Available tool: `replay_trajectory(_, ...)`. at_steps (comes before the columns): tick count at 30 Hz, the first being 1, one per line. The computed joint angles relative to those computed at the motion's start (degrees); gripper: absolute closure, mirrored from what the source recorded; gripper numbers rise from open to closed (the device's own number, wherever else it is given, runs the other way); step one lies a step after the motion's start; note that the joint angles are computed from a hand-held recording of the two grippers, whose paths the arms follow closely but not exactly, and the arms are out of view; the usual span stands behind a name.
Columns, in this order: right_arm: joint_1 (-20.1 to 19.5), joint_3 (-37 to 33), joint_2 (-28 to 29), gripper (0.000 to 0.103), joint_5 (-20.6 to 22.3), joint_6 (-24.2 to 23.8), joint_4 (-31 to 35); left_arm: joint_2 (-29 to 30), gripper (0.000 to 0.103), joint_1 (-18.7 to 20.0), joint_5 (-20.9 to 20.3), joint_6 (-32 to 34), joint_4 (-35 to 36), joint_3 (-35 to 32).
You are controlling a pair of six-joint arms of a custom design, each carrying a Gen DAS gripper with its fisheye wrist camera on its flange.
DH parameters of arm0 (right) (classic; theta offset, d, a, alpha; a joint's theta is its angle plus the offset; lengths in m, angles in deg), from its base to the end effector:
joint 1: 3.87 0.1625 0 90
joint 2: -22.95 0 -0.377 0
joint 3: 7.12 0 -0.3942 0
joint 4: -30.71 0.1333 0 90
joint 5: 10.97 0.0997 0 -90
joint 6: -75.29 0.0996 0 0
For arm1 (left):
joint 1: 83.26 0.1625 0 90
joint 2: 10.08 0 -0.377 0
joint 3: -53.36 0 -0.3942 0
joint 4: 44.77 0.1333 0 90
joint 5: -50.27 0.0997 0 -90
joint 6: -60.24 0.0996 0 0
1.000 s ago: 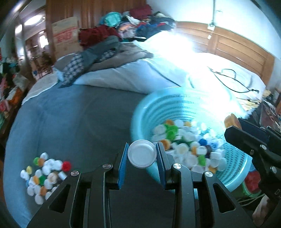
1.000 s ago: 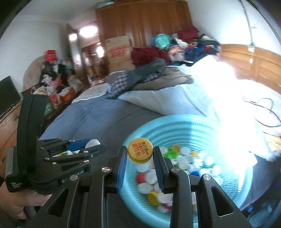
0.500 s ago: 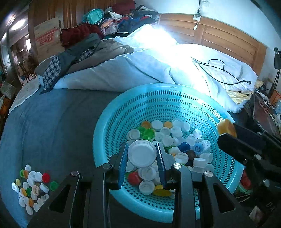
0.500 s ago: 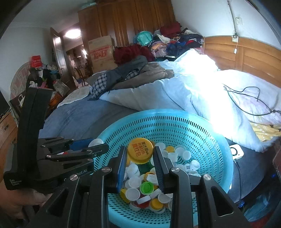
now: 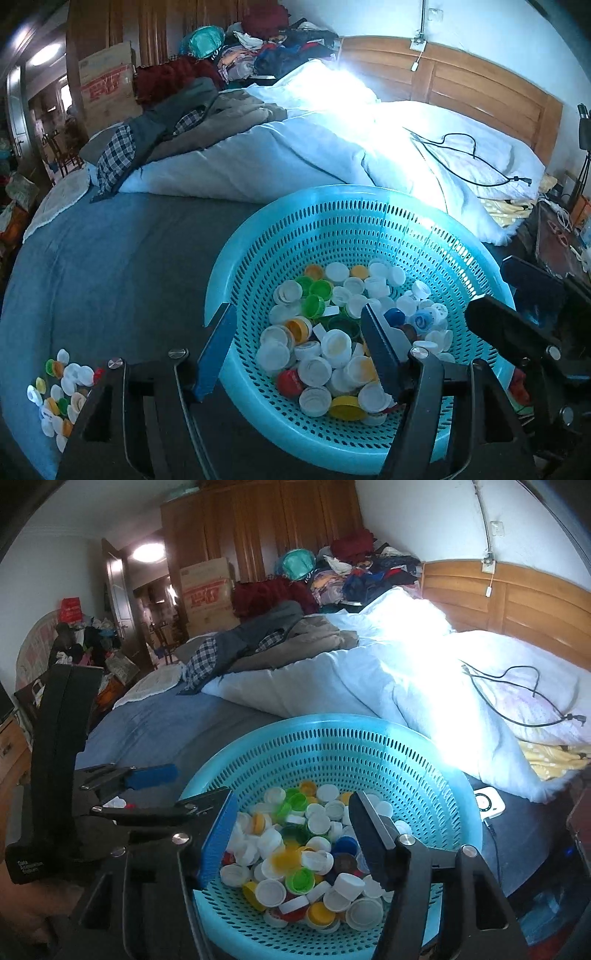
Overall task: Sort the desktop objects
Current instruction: 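Carry both caps over the blue basket and open both grippers, then move both grippers back toward the cap pile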
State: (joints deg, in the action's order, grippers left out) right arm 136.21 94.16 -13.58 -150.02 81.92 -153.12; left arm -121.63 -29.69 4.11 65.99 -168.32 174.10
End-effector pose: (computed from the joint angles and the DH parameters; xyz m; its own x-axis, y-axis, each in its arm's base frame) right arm 0.4897 -0.3340 0.0218 -0.7748 -0.2005 0.5995 -0.5847 0.5879 -0.5590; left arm -0.0576 -0.4187 0.4259 -0.6920 0.2709 -0.6691 0.6134 0.7094 -0.3472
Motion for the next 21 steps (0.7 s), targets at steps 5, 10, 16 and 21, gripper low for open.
replay_trajectory(5, 1.0, 0.0, 0.3, 0.035, 0.9, 0.4, 0.1, -3.4, 0.039, 2.2, -0.9, 1.9, 0.1, 0.1)
replay_trajectory(10, 2.0, -0.5, 2.4, 0.029, 4.7, 0.6, 2.6, -10.1, 0.039, 12.4, -4.6, 7.9, -0.4, -0.9)
replay_trajectory(16, 2.6, -2.2, 6.5, 0.029, 10.2, 2.4, 6.6, -12.2, 0.039, 35.2, -12.9, 17.6, -8.6, -5.0)
replay_trajectory(21, 3.2, -5.5, 10.4, 0.029, 13.6, 1.9, 9.7, -7.0, 0.04, 51.8, -23.8, 18.3, -11.9, -10.1)
